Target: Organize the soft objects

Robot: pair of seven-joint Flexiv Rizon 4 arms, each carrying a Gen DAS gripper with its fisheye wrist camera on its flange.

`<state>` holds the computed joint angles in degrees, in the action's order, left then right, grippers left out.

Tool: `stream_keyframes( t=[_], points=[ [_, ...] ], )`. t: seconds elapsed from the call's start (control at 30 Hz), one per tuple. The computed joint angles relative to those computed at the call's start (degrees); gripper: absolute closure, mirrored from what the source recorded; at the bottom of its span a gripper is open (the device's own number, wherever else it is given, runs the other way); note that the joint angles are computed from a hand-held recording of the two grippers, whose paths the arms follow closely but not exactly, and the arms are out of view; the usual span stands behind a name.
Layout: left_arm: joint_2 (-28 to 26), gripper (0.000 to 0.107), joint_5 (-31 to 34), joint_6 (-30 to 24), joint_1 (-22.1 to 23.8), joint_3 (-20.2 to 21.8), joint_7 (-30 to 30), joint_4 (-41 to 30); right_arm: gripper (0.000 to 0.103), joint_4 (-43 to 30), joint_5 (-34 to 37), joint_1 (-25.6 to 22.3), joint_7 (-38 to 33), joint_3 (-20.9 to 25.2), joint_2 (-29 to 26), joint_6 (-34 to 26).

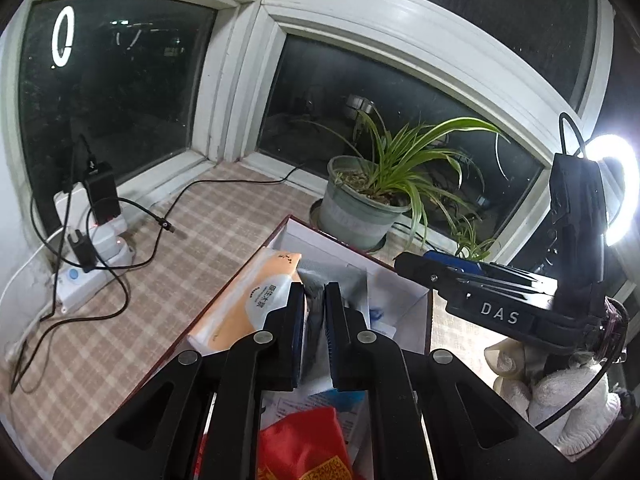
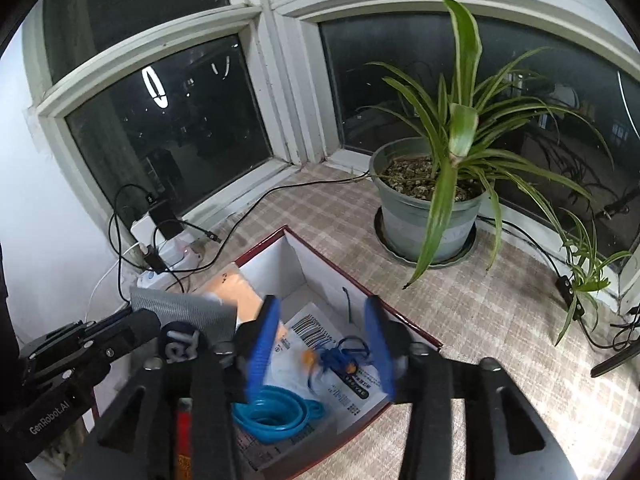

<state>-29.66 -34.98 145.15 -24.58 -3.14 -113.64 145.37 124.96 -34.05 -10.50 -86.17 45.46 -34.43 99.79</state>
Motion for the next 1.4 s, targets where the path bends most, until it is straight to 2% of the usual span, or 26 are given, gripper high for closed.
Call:
stream_keyframes(
  t=[0.03,0.1,0.17,0.2,0.33,0.43,0.57,0.6,0.73,0.83,0.93,1.13,1.4],
  points=[
    [-0.1,0.093,0.4,-0.3,0.3,0.0,0.1,-0.2,0.058,-0.1,0.0,-0.5,0.1,0.4,-0.3,-0.1],
    [-0.2,0.079,1.2,-1.0,0.9,-0.1,-0.2,-0.5,0.058,-0.3,0.1,-1.4,0.2,1.3,-0.6,-0.5],
    [-0.2,0.078,0.3,-1.6,0.5,0.0,0.0,-0.8,0.058,-0.2,0.3,-2.3,0.2,2.0,-0.7,-0.3],
    [-0.2,0.078,-0.2,-1.5,0.1,0.1,0.1,-0.8,0.058,0.1,0.9,-1.2,0.5,0.7,0.0,1.0],
    [0.2,0.076,-1.0,-1.5,-0.4,0.0,-0.1,-0.4,0.057,0.7,-0.7,-3.6,1.5,2.1,0.1,1.1],
    [0.5,0.067,-1.9,-0.8,-1.2,0.1,-0.2,0.3,0.052,1.3,-1.8,-5.2,2.2,3.0,0.2,1.5],
    [1.4,0.060,-4.3,-0.2,-2.5,-0.2,-0.1,1.6,0.050,2.7,-3.9,-7.1,3.3,3.5,0.9,2.2],
    [1.6,0.054,-4.7,-0.1,-2.8,-0.3,-0.1,1.9,0.050,3.1,-4.4,-7.5,3.7,3.6,1.0,2.4],
    [2.3,0.042,-8.0,1.3,-4.9,-0.5,0.8,3.1,0.031,5.1,-6.6,-8.6,5.4,3.0,2.5,4.6],
    [3.1,0.030,-11.0,1.8,-6.5,-1.1,1.8,4.1,0.027,6.6,-8.9,-9.6,6.7,2.5,3.7,6.1],
    [4.4,0.028,-15.2,1.4,-8.5,-2.0,3.1,5.0,0.023,8.1,-11.1,-10.0,8.0,1.5,5.3,7.5],
    [6.4,0.028,-26.9,1.6,-13.9,-4.7,5.6,6.7,0.023,12.5,-17.7,-14.3,10.8,1.0,7.9,11.4],
    [8.5,0.027,-40.2,2.9,-20.4,-9.2,7.2,7.8,0.023,19.3,-25.2,-17.0,13.3,-3.8,12.9,19.8]
  ],
)
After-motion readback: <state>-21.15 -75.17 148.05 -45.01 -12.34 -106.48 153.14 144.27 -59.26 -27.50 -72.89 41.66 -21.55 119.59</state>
